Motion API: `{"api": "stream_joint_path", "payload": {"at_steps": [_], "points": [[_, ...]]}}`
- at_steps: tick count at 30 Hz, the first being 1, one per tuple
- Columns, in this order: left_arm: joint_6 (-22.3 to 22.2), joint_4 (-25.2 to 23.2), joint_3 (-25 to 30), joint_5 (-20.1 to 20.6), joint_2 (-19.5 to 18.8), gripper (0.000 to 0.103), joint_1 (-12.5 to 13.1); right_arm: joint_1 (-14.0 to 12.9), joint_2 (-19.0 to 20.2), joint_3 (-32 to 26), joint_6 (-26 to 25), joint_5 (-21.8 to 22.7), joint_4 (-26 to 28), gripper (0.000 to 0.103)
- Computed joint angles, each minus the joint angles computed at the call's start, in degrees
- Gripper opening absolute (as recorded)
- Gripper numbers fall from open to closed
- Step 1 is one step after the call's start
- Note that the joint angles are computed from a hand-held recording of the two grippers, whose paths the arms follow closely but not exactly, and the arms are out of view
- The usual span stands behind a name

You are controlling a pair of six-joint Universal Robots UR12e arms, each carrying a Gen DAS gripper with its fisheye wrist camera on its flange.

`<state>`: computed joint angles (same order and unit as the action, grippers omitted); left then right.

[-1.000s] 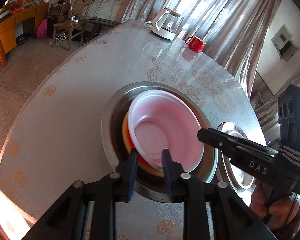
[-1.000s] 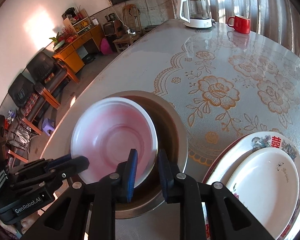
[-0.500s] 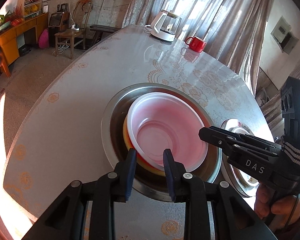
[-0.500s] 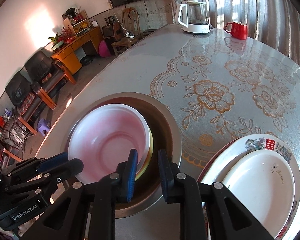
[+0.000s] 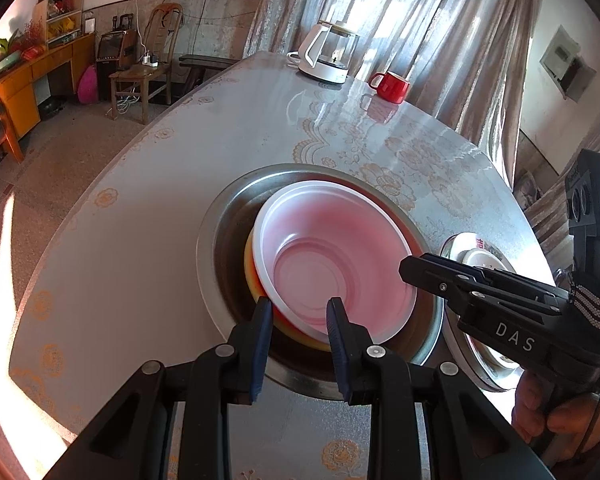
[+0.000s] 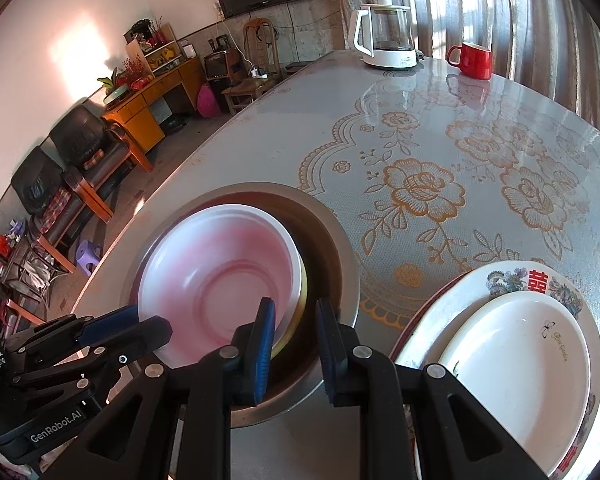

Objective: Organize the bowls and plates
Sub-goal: 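Open the right tool and release the red bowl inside the basin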

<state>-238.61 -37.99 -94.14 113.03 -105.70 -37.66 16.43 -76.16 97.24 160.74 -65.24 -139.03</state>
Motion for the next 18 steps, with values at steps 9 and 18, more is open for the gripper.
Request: {"api": "stream_joint_path", "payload": {"at_steps": [9, 18], "points": [[0.12, -0.69, 0.23, 1.02, -0.05, 0.029, -0.31, -0.36, -0.59, 0.8, 0.33, 0.91, -0.54, 0.02], [-0.31, -1.43, 0.33, 2.75, 0.14, 0.031, -0.83, -0.82, -1.28, 1.62, 0.1, 1.51, -0.95, 0.021]]}}
